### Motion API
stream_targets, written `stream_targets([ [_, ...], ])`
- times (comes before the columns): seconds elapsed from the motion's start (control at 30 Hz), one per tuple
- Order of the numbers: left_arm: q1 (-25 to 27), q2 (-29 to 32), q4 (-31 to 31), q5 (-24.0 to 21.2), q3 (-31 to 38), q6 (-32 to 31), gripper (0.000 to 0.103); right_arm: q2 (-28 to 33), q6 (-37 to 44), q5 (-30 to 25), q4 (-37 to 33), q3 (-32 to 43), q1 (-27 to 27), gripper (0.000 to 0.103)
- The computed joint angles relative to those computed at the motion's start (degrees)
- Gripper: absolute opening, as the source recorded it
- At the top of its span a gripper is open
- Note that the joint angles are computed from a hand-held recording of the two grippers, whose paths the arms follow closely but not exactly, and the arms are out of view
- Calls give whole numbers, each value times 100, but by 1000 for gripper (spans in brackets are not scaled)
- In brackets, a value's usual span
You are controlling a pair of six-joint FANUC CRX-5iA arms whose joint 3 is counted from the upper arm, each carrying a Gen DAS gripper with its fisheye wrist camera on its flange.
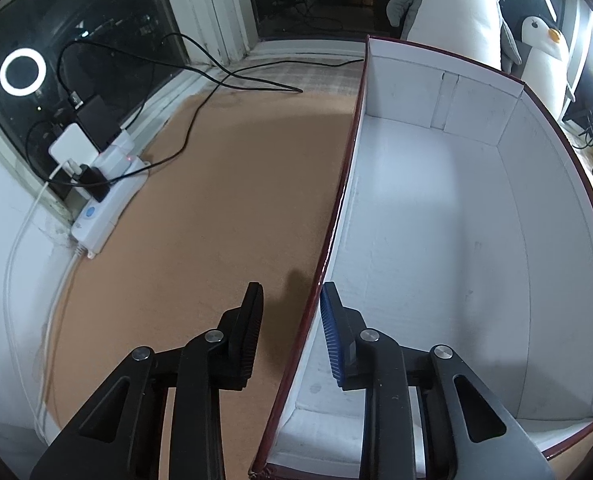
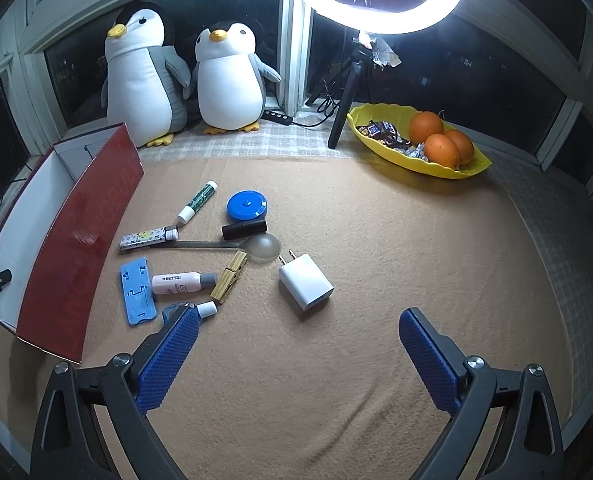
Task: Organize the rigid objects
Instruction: 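Move the left tool to the box wall and clamp its rim, then close the right gripper on the white USB charger while the left tool holds the rim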
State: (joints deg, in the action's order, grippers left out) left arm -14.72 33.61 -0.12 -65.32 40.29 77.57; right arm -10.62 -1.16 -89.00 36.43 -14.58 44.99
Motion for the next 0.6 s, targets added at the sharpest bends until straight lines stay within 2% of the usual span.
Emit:
stream_targets([
  [0.3,37,14,219,54,-69,-62,22,6,33,135,-194,-44,-99,97],
  [0.6,102,-44,491,141,-233,-186,13,76,176,261,-491,-35,-258,89],
])
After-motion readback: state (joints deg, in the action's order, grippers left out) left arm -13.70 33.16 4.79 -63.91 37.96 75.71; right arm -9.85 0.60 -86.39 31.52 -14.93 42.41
